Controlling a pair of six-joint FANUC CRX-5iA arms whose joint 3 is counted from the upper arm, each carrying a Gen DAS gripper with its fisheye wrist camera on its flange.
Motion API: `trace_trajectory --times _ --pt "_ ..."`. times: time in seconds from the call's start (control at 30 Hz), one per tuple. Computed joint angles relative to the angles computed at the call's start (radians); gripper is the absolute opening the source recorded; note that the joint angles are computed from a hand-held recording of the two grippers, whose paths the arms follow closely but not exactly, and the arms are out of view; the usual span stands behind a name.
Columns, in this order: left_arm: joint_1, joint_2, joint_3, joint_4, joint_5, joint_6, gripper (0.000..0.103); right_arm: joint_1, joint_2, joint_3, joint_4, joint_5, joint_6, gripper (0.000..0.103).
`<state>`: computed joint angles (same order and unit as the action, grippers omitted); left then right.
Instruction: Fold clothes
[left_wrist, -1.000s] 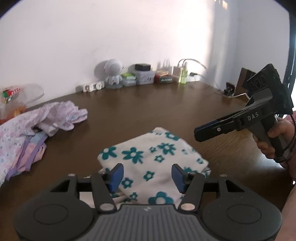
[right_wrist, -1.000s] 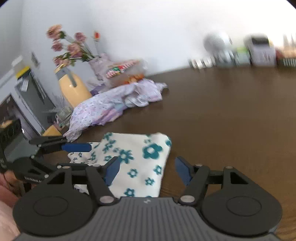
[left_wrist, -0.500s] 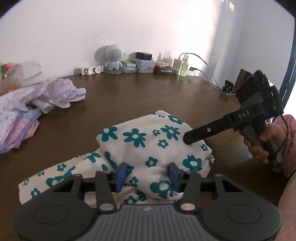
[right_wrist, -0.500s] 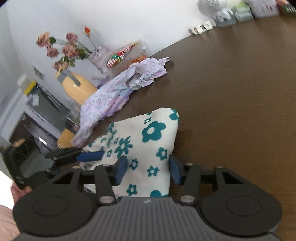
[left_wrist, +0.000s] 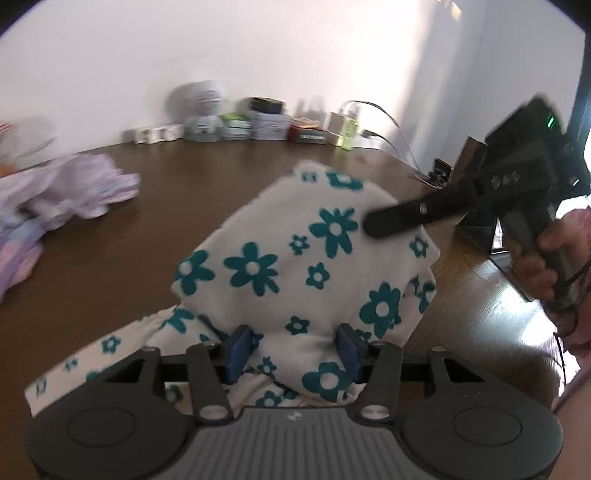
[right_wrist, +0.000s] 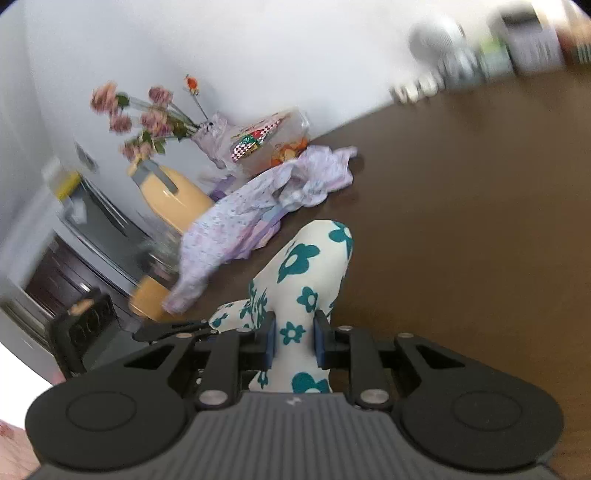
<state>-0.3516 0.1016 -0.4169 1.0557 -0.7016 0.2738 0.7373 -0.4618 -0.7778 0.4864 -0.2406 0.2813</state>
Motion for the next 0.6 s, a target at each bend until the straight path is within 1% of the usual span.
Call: trace_trajectory --times 0.03,0.07,0.1,0.13,0.17,0.23,0.27,0.3,0.37,0.47,0.5,0.53,0.6 --pt "-0.026 0.022 0.022 0.006 0.009 0.008 0.051 0.013 -0.01 0.026 0.006 -0.075 0.025 0.019" --pt "-0.054 0.045 0.04 0.026 0.023 0.003 0.054 0.028 -0.018 0.05 0.038 -0.158 0.027 0.019" --pt "-0.086 0.071 0.057 0.061 0.042 -0.012 0.055 0.052 -0.02 0.076 0.101 -0.265 0.014 0.019" --pt "-0.115 0.098 0.072 0.104 0.055 -0.03 0.059 0.08 -0.015 0.1 0.15 -0.357 0.009 0.019" --pt "-0.132 0.118 0.089 0.125 0.055 -0.034 0.063 0.108 -0.006 0.125 0.19 -0.442 0.013 0.019" --pt "-0.145 0.137 0.117 0.122 0.037 -0.019 0.063 0.166 0.021 0.171 0.257 -0.6 0.038 0.019" --pt "-0.147 0.136 0.117 0.136 0.024 -0.041 0.063 0.196 0.044 0.189 0.287 -0.662 0.06 0.019" --pt "-0.14 0.114 0.092 0.168 0.012 -0.101 0.063 0.221 0.066 0.206 0.305 -0.706 0.085 0.019" --pt "-0.121 0.058 0.029 0.22 0.013 -0.198 0.063 0.258 0.103 0.233 0.33 -0.764 0.129 0.019" --pt "-0.089 -0.032 -0.078 0.31 0.07 -0.3 0.062 0.281 0.143 0.253 0.359 -0.789 0.165 0.019" --pt "-0.074 -0.044 -0.098 0.328 0.078 -0.309 0.061 0.284 0.152 0.26 0.36 -0.788 0.173 0.019" --pt "-0.055 -0.044 -0.103 0.312 0.076 -0.286 0.061 0.284 0.162 0.269 0.358 -0.784 0.181 0.019" --pt "-0.02 -0.036 -0.105 0.278 0.065 -0.24 0.056 0.291 0.187 0.29 0.351 -0.779 0.201 0.019"
